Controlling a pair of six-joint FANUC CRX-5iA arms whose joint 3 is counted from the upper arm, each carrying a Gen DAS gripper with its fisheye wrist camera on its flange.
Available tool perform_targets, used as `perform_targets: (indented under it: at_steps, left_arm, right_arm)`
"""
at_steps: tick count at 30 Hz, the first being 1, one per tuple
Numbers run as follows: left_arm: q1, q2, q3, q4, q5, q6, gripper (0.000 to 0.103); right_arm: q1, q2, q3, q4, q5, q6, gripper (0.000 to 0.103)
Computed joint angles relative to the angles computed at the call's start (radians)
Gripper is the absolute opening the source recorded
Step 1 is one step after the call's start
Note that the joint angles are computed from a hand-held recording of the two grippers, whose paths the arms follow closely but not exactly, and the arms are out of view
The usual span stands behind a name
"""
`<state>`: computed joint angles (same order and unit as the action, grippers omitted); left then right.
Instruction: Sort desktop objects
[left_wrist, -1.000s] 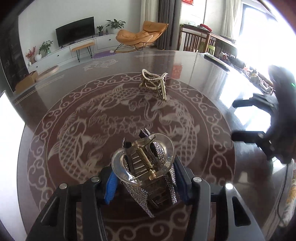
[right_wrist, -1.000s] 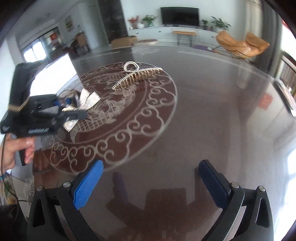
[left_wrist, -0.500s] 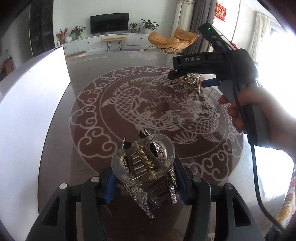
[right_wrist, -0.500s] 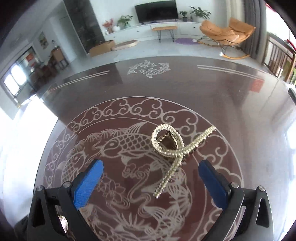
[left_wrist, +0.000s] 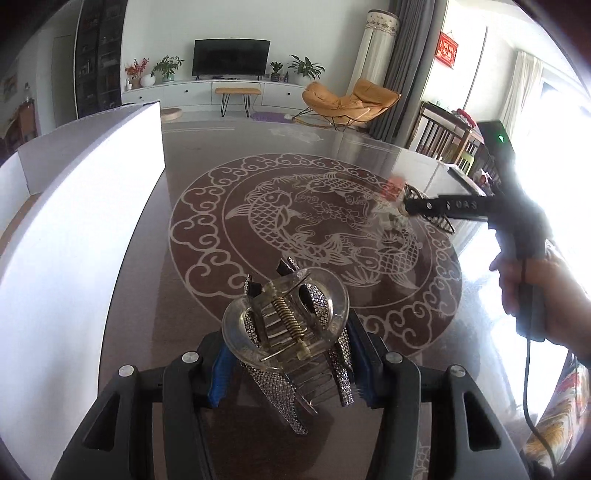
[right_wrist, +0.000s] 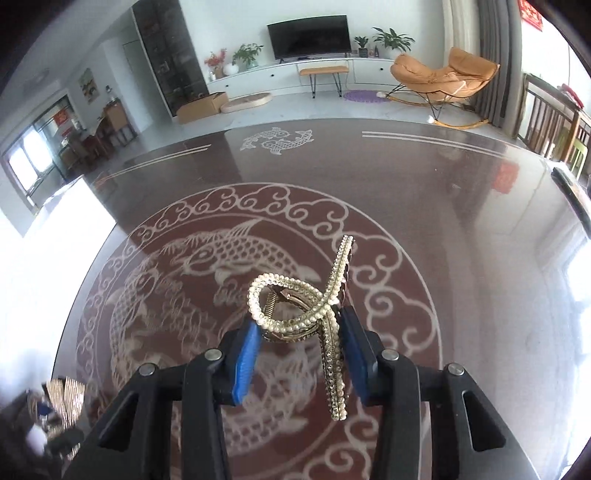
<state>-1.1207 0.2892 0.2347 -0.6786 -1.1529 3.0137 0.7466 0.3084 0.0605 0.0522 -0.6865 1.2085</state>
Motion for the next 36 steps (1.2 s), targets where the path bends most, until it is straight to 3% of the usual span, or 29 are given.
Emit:
perform_targets:
  at_steps: [5,9,15,19,21,26,28,29,30,31,36]
  left_arm:
    - [-0.084,-0.07,0.008,-0.1,-0.021,0.116,0.053]
    - [-0.182,-0.135,0.048,-0.23,-0.125,0.17,0.053]
    - [-0.329,-0.234,0.076,-0.374,-0.464,0.144,0.053]
    - [-0.351,-0.328,-0.014,-0.327,-0.647,0.215,0.053]
    - [-0.325,-0.371,-0.081,-0.262,-0.694,0.254,0.053]
    - [-0.209,-0.471,-0.273,-0.072,-0.652,0.369,0.054]
    - [-0.19,-0.484,-0.317,-0.04,-0.635,0.424,0.061]
    - [-0.184,-0.49,-0.334,-0.033,-0.62,0.444,0.075]
    - [-0.181,-0.493,-0.344,-0.03,-0.614,0.457,0.084]
    - [-0.179,-0.487,-0.347,-0.028,-0.623,0.466,0.084]
    - [-0.209,-0.442,-0.311,-0.052,-0.684,0.479,0.088]
  right_arm:
    - [0.022,-0.195,-0.138,-0.063,-0.055,0.106,0.043]
    - [0.089,-0.292,-0.126,-0.068,-0.085,0.128,0.043]
    - [0.241,-0.255,0.084,-0.14,-0.12,0.207,0.043]
    - [0.355,-0.163,0.225,-0.209,-0.126,0.275,0.043]
    - [0.394,-0.097,0.301,-0.263,-0.153,0.314,0.043]
    - [0.482,0.094,0.463,-0.276,-0.264,0.323,0.043]
    - [0.501,0.163,0.521,-0.298,-0.33,0.326,0.045]
    - [0.509,0.187,0.535,-0.293,-0.345,0.319,0.05]
    - [0.517,0.21,0.551,-0.287,-0.361,0.309,0.068]
    - [0.518,0.233,0.572,-0.287,-0.376,0.304,0.085]
    - [0.506,0.232,0.554,-0.286,-0.368,0.314,0.09]
